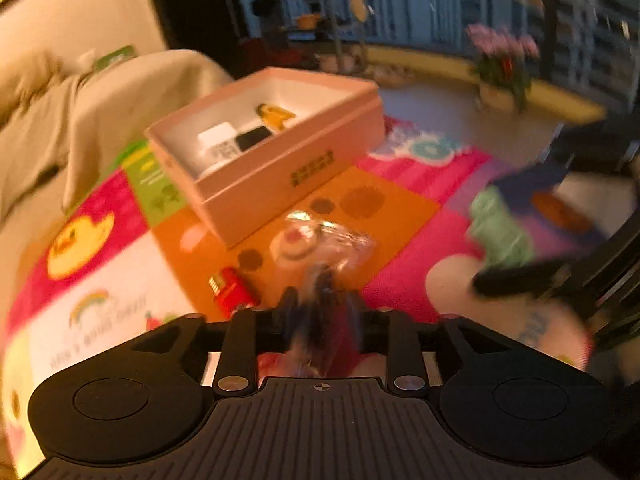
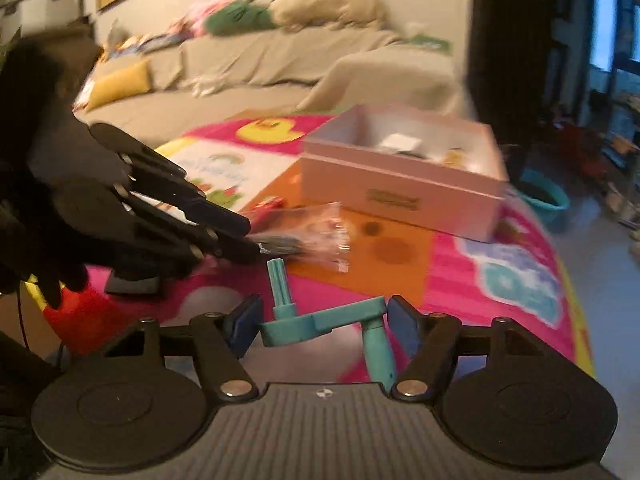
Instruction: Organize rigid objects
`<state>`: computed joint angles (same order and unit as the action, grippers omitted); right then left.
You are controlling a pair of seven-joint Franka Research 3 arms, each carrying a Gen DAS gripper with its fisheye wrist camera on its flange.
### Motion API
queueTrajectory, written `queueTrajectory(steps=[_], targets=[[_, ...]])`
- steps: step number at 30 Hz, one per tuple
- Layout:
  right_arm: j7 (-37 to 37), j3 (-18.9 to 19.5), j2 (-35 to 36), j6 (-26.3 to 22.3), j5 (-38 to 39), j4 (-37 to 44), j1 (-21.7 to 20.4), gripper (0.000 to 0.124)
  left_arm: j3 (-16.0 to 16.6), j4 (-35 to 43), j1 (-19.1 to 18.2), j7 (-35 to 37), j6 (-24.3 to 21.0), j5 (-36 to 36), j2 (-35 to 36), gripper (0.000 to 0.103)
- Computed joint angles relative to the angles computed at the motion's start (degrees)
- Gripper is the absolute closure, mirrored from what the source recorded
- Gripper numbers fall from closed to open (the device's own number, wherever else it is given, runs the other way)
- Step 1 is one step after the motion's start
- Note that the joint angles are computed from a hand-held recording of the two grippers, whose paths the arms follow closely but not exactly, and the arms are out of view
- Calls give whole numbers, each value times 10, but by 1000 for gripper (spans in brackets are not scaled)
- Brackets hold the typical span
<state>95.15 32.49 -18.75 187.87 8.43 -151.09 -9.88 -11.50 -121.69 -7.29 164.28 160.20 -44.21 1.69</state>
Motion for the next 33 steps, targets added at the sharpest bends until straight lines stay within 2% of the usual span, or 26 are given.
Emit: queueTrajectory(steps=[2,4,7,8,9,10,12,16,19,21,23,26,28,31,33], targets=[[8,0,-12,13,10,-14,-7,55,-1,8,-3,-42,-2,56,13,50],[10,14,-20,18,23,-23,-26,55,-5,12,2,-37,-5,42,17,51],[9,34,-19,24,35,-25,-50,55,0,44,19,-67,-70,51,29,51],[7,41,-15,27,39,-24,-57,55,0,49,25,-64,-81,45,31,57],[4,39,-13,30,42,-24,-54,55,-1,46,29,-54,-78,36,29,71],[0,37,-10,32,47,-24,-52,55,-2,38,30,-46,-65,33,25,77],[-11,33,-3,39,55,-21,-48,55,-1,26,33,-27,-65,28,13,79],[-32,52,-3,45,84,-15,-60,55,10,35,33,-5,-111,11,-6,81],[-45,61,-3,50,102,-9,-70,55,19,86,32,4,-157,-33,-3,81],[-52,75,-3,53,114,-4,-86,55,18,138,32,-11,-163,-51,17,81],[-56,88,-3,57,128,-1,-99,55,13,211,33,-73,-162,-41,60,81],[-61,112,-1,60,149,7,-122,55,2,336,33,-214,-159,-11,151,81],[-63,124,1,57,159,13,-135,55,3,411,19,-319,-144,25,214,81],[-59,144,-3,44,158,20,-160,55,14,495,-8,-442,-120,79,295,80],[-46,162,-14,33,147,19,-182,55,20,530,-16,-499,-116,110,328,79]])
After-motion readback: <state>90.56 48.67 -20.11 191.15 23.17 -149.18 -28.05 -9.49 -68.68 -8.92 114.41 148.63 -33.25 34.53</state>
